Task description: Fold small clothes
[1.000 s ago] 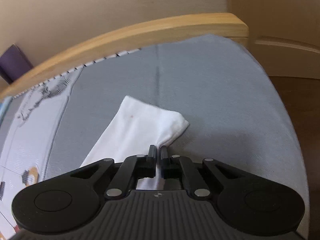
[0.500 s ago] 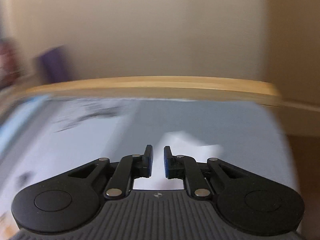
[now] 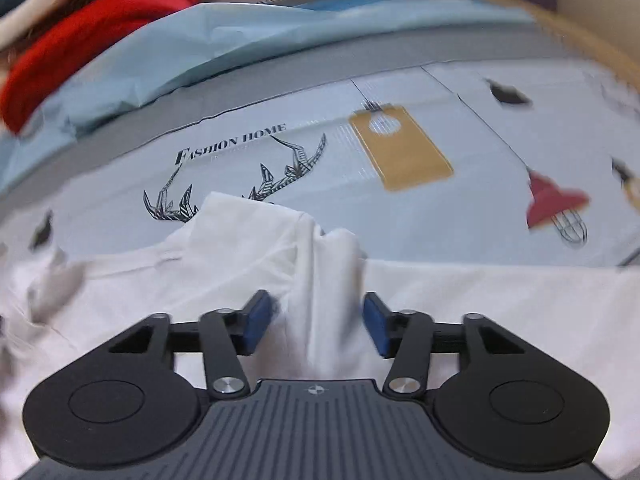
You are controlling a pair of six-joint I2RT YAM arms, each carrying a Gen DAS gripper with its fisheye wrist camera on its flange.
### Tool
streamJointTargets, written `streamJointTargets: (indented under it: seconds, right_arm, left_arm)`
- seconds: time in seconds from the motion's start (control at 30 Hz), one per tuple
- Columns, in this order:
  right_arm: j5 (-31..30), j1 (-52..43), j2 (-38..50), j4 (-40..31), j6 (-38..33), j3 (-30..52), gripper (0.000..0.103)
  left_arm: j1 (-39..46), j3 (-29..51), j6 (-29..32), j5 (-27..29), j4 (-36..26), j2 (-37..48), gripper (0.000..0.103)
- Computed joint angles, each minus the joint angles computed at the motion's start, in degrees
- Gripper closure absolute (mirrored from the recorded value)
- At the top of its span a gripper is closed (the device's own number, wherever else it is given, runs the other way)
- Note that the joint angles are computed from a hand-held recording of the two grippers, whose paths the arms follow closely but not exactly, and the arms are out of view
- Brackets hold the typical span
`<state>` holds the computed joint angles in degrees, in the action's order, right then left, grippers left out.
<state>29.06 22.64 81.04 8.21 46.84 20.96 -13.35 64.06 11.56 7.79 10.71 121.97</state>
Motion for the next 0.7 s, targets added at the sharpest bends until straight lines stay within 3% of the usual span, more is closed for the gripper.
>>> streamJointTargets:
  seconds: [0.03,0.1,0.17,0.37,0.43,0.5,0.57,0.7]
  right_arm:
    - [2.04,1.08,2.34,-1.05,-1.47,2.01,0.044]
    - [5.05,3.19,5.23,-0.88,-1.80,3.91,0.059]
    - [5.85,3.97,6.90,1.53,-2.93,4.57,0.084]
    - [9.42,4.20,8.36,6.45,-4.78,6.88,0.086]
    - [11.11,4.23,8.91,7.41,-5.72,7.80,0.085]
    - [10.41,3.47,10.30,7.49,-6.63,8.99,0.082]
    - [8.21,2.20,10.69,4.53,-5.77,10.00,0.079]
    - [9.89,1.92,5.87,4.17,-0.67,4.94,0.065]
  left_arm:
    - [0.12,-0.18,1.25,0.51,0.48,0.03,0.087]
    - [-0.14,-0.45,4.26,-0.29,1.19,0.04,0.091]
    - [0.52,-0.15,5.21,0.61,1.17,0.18,0.095]
    - [4.99,0.90,-2.82,-1.79,6.24,0.94,0.103]
    - [5.25,1.68,-4.48,-4.72,5.79,0.99,0.103]
    - [7.35,4.46,-6.11,1.42,-0.01,0.80,0.099]
    - [8.92,3.64,-7.83,3.64,1.01,-0.63,0.094]
    - [12.26,6.63,-10.80,2.79,-4.71,-0.21,0.069]
